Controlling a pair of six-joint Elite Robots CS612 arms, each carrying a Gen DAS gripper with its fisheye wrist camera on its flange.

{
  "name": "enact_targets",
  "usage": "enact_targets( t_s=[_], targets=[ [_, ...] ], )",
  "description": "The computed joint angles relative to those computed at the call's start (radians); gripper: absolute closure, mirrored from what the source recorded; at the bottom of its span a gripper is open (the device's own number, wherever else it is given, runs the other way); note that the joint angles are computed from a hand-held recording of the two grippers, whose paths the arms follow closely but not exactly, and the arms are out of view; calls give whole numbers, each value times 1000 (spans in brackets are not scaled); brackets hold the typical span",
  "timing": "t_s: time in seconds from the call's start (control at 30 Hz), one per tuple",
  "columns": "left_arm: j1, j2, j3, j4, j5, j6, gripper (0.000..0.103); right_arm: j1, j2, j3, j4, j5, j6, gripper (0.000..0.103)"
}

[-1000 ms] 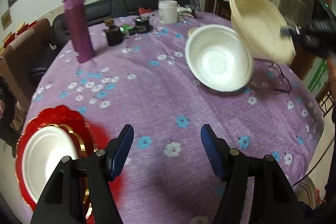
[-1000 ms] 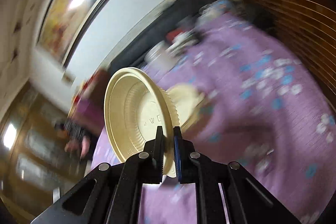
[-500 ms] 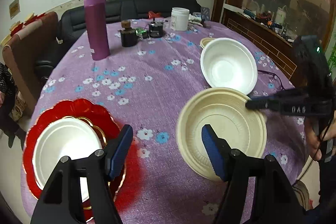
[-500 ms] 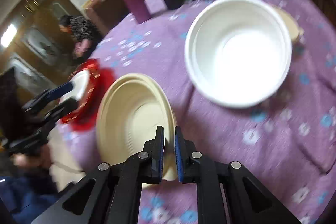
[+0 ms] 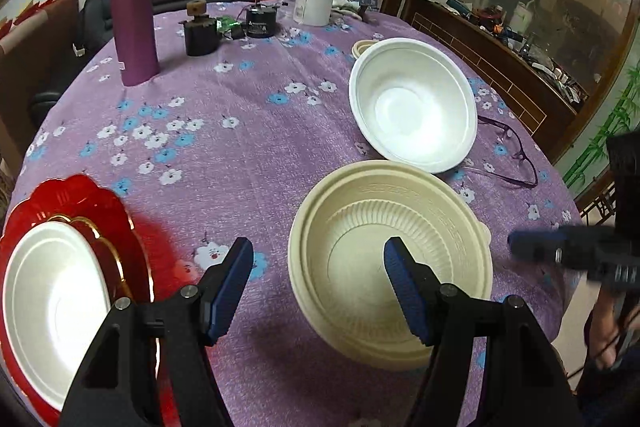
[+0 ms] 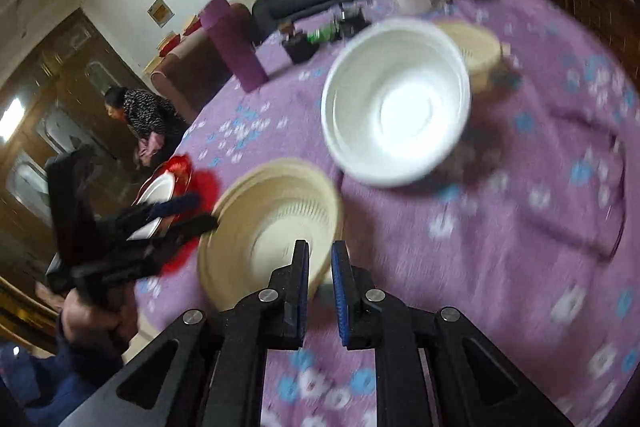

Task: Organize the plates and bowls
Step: 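Grasp the beige bowl rim with the left tool while the right tool releases it, then carry the beige bowl with the left tool over the red plate stack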

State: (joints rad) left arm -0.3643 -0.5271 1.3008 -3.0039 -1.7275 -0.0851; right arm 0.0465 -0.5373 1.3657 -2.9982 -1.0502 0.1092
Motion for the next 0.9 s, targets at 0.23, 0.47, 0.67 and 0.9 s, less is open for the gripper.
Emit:
enact_targets(
  t_s=[0.23,0.47,0.67,0.9],
  targets=[
    [-1,12,-16,13,2,6,45,-5,24,-6,12,47,39,67],
    [-8,28,-32,54,4,32,69,-2,46,-26,-17,48,75,70],
    [-21,19,-12,23,47,50,68,8,44,-30,-44,18,79,82],
    [-17,10,-1,5,53,41,68,7,41,-34,-52,35,75,82]
  ],
)
